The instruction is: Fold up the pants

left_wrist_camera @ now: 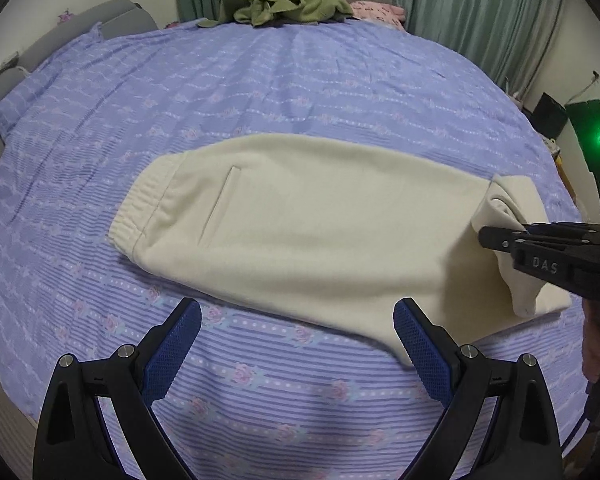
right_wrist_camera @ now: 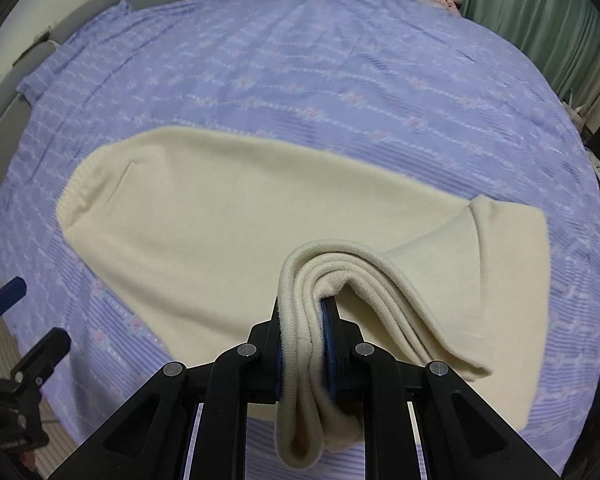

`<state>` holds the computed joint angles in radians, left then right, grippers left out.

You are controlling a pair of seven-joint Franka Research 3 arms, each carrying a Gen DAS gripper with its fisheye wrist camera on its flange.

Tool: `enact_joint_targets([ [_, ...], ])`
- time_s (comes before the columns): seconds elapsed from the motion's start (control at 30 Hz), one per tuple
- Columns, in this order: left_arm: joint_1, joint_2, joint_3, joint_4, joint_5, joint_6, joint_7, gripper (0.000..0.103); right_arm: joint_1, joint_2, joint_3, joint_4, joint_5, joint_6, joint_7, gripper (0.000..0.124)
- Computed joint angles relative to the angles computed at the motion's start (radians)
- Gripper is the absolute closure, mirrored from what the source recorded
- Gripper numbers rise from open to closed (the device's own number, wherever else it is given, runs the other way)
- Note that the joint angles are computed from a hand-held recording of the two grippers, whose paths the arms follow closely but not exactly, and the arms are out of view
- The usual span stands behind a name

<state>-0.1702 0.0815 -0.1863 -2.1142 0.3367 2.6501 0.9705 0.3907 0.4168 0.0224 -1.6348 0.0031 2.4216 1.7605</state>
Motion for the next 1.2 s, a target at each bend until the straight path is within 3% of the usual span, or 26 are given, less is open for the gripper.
enact_joint_targets([
  [0.27, 0.027, 0.005, 0.011, -0.013, -0.055, 0.021, 0.082, 0.005, 0.072, 0.098, -0.006, 0.113, -0.072, -0.118, 0.038, 0.105],
  [0.33, 0.029, 0.004, 0.013, -0.013, -0.045, 0.016, 0.086, 0.005, 0.074, 0.123, -0.001, 0.138, -0.061, -0.151, 0.047, 0.099],
  [0.4, 0.032, -0.002, 0.016, -0.018, -0.035, 0.014, 0.093, 0.005, 0.059, 0.125, 0.017, 0.141, -0.010, -0.157, 0.046, 0.085],
  [0.53, 0.037, -0.029, 0.017, -0.039, -0.019, 0.023, 0.108, 0.005, 0.033, 0.036, 0.057, 0.036, 0.092, -0.053, -0.009, 0.084],
  [0.63, 0.041, -0.051, 0.010, -0.067, -0.087, 0.080, 0.181, 0.005, 0.060, -0.098, 0.021, -0.116, 0.040, 0.086, 0.058, 0.081],
  [0.7, 0.038, -0.054, -0.002, -0.081, -0.207, 0.131, 0.286, 0.005, 0.070, -0.185, -0.014, -0.220, -0.034, 0.181, 0.167, 0.058],
  [0.77, 0.030, -0.036, -0.019, -0.075, -0.331, 0.160, 0.382, 0.005, 0.084, -0.265, -0.073, -0.317, -0.208, 0.249, 0.379, 0.051],
  [0.83, 0.026, -0.012, -0.036, -0.059, -0.430, 0.171, 0.452, 0.005, 0.061, -0.296, -0.088, -0.362, -0.287, 0.260, 0.487, 0.051],
  [0.93, 0.027, 0.056, -0.073, -0.004, -0.564, 0.163, 0.527, 0.005, -0.020, -0.301, -0.069, -0.406, -0.184, 0.268, 0.484, 0.051],
  [1.07, 0.041, 0.143, -0.122, 0.076, -0.679, 0.124, 0.566, 0.005, -0.113, -0.289, -0.024, -0.476, 0.024, 0.370, 0.417, 0.051],
  [1.2, 0.017, 0.217, -0.114, 0.140, -0.618, 0.080, 0.497, 0.007, -0.142, -0.226, 0.010, -0.456, 0.163, 0.408, 0.368, 0.051],
])
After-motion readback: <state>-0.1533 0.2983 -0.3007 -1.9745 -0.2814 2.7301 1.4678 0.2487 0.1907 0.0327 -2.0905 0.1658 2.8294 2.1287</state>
